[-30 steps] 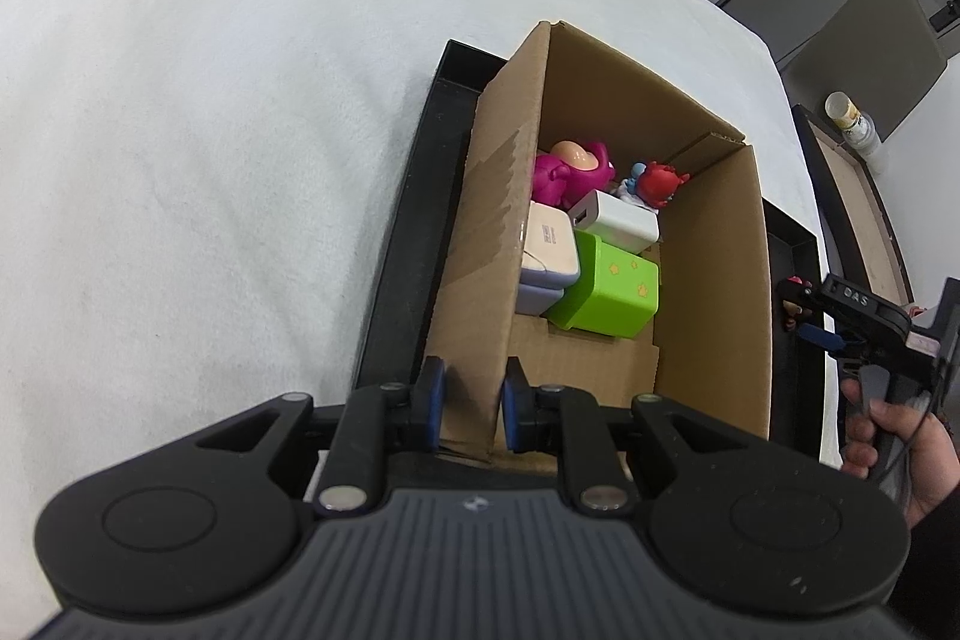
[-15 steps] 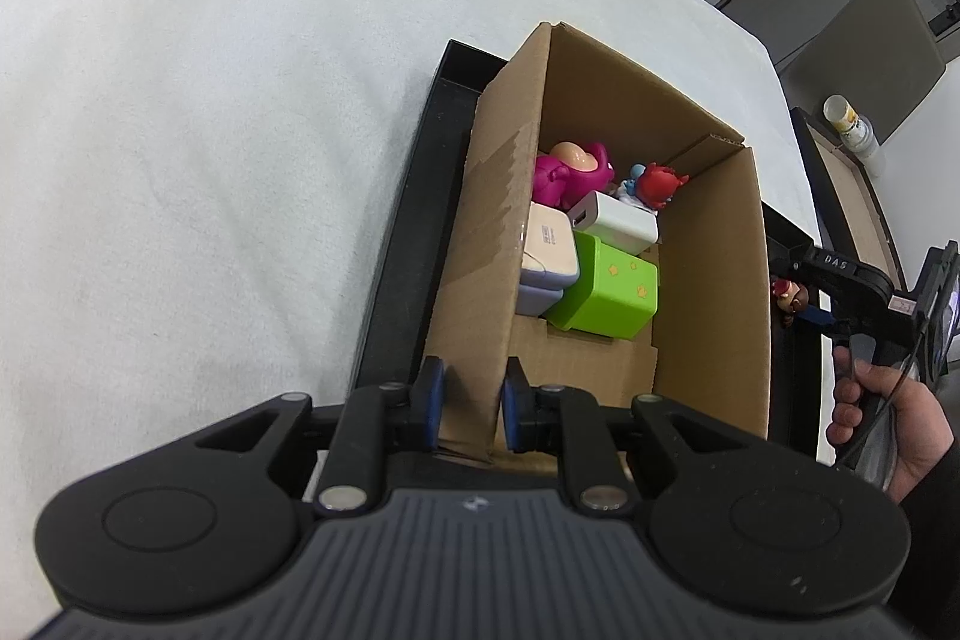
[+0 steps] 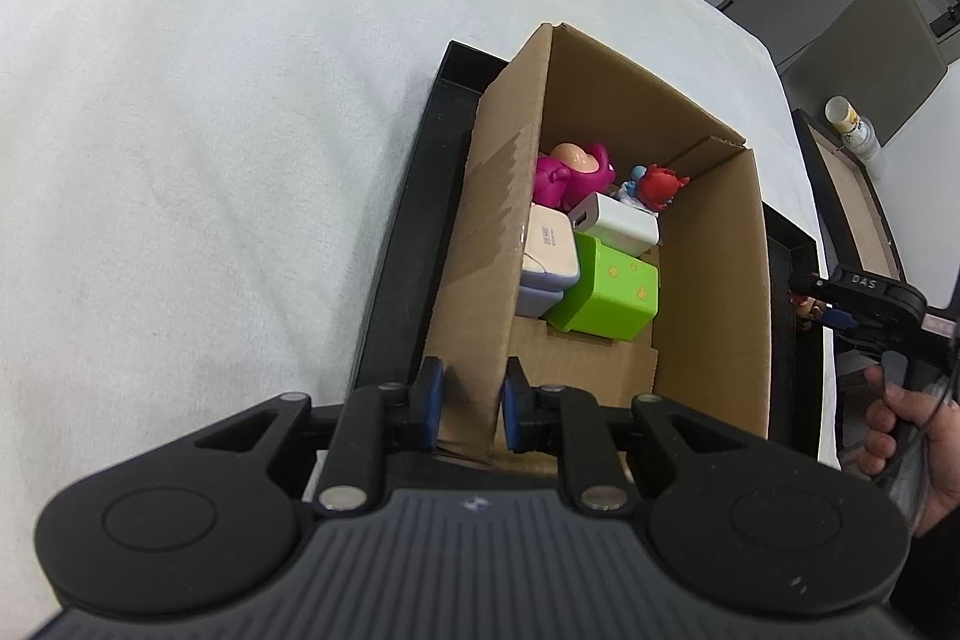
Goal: Organize rigid objects
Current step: 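Lift the brown-haired doll with the right tool and carry it into the box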
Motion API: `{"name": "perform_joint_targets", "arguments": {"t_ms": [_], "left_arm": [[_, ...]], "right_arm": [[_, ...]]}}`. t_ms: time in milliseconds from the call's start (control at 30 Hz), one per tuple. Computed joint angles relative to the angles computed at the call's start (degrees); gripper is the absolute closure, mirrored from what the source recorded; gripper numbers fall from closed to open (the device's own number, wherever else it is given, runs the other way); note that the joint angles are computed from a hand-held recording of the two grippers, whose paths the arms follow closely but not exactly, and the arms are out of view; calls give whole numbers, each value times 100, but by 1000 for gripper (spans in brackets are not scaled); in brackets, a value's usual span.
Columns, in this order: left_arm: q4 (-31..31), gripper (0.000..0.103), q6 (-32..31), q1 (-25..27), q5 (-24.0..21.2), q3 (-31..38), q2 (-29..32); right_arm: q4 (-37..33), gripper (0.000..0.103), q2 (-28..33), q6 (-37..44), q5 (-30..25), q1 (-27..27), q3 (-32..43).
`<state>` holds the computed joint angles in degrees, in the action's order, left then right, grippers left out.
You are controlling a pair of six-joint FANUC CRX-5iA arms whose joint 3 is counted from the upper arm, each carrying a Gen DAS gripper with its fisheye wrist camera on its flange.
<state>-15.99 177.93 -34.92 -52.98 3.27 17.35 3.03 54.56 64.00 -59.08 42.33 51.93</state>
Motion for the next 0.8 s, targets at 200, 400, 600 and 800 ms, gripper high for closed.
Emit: {"name": "perform_joint_targets", "arguments": {"t_ms": [200,400,600,800], "left_arm": [[-2,85,2,-2,-4,4,0],[8,85,-29,6,23,-25,-22],[21,85,-59,16,27,-22,-21],[5,85,-55,5,11,7,3]], "right_arm": [[-176,60,-133,261,-93,73,79],[-376,60,-282,643,-61,134,96],[-541,60,-494,1060,55,245,-82],[-639,60,-637,1412,112,373,-174]]}}
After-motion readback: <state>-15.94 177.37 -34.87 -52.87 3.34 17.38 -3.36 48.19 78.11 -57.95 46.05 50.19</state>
